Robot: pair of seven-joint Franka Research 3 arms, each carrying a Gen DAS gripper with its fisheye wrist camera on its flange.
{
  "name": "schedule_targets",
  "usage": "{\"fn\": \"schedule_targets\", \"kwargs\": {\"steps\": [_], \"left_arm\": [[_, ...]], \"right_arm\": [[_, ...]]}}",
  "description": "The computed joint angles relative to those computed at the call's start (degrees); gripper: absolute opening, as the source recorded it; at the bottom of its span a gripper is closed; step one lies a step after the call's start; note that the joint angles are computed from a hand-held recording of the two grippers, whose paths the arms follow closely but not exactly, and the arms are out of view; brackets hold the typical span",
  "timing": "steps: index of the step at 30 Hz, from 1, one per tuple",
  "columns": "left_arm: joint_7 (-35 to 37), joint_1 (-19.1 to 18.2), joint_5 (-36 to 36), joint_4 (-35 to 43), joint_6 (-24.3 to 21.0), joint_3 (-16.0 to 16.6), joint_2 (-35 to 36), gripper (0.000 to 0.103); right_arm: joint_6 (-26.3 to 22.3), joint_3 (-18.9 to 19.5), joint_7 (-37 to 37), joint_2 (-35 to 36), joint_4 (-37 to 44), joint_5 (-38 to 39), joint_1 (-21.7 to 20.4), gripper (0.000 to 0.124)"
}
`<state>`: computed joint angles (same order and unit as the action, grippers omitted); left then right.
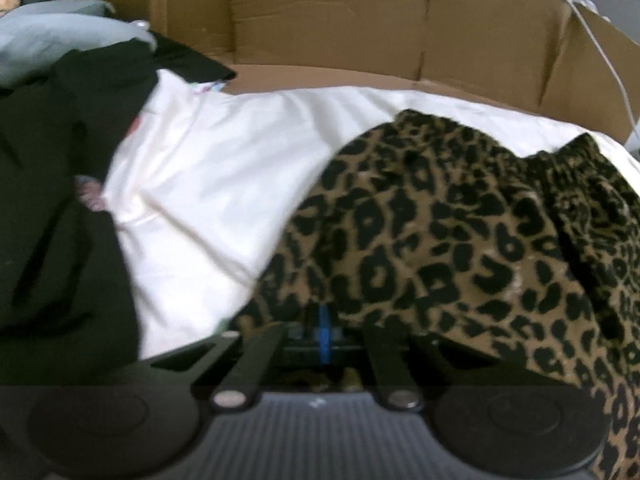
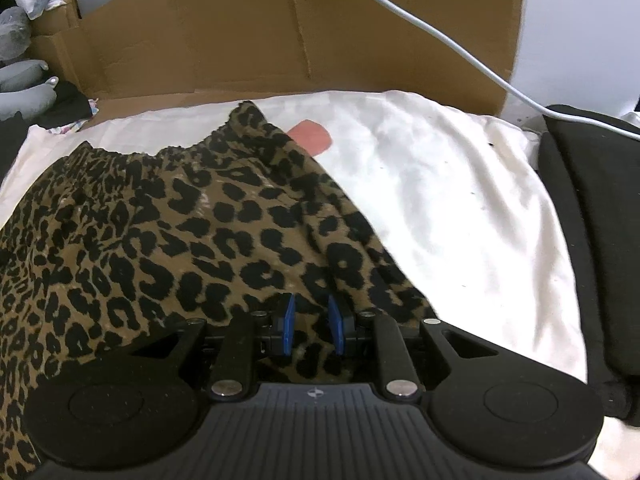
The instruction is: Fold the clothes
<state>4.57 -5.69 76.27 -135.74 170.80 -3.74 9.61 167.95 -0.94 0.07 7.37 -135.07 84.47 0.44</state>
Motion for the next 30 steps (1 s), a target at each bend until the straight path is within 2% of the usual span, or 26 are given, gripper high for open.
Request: {"fn": "schedule_targets", "kwargs": {"steps": [3,7,9,11,14,17,20,24,27,30], "left_arm": [[2.1,0.2,-2.5,-1.6,-2.6,-0.2,-1.5,0.003],[3.9,0.2,-1.5,-2.7,-6.0,-0.9,-3.0,0.003],[4.9,0.5,-3.7,-3.3,-6.8,-1.4,-3.9,0.004],[3.5,1.1,-3.9,-4.2,-4.7,-1.5,-5.2,0.005],[-0.6,2.0,-1.5,-5.4,0.0,-1.4,-7.0,0.007],[-2.5,2.5,1.0,-5.3,4.5,-1.9,-7.2,0.012],[-2.1,2.4,0.9,-5.1,7.5,-2.4,-5.9,0.013],[10.0,1.4,-10.5,-6.2,5.7,-3.3,-4.2,0.015],[7.7,0.4,-8.2,-7.7,5.1,-1.8,-5.4,0.015],[10.1,0.7,-11.3,-9.3,2.7,-2.1,-7.1,0.014]], "right_arm": [[-0.3,-0.4,-1.2,-0.2,-0.4,0.8,-0.6,0.024],[-0.2,-0.9,-4.5,-1.1,-1.5,3.0,-1.1,0.024],[0.8,-1.1,-3.5,-1.7,-2.2,2.2,-0.9,0.024],[2.4,-1.2,-1.5,-2.4,-2.9,0.7,-0.7,0.024],[4.2,-1.2,-1.9,-4.8,-4.2,2.7,-0.3,0.025],[2.0,-1.7,-1.0,-7.7,-6.4,2.6,0.1,0.025],[0.8,-1.9,0.2,-9.9,-9.0,1.6,0.9,0.026],[0.8,-2.3,1.3,-10.5,-11.8,-0.4,1.8,0.032],[0.8,-3.0,-2.8,-10.0,-12.2,2.3,1.5,0.032],[1.6,-3.5,-8.8,-9.8,-12.0,6.1,0.7,0.032]]}}
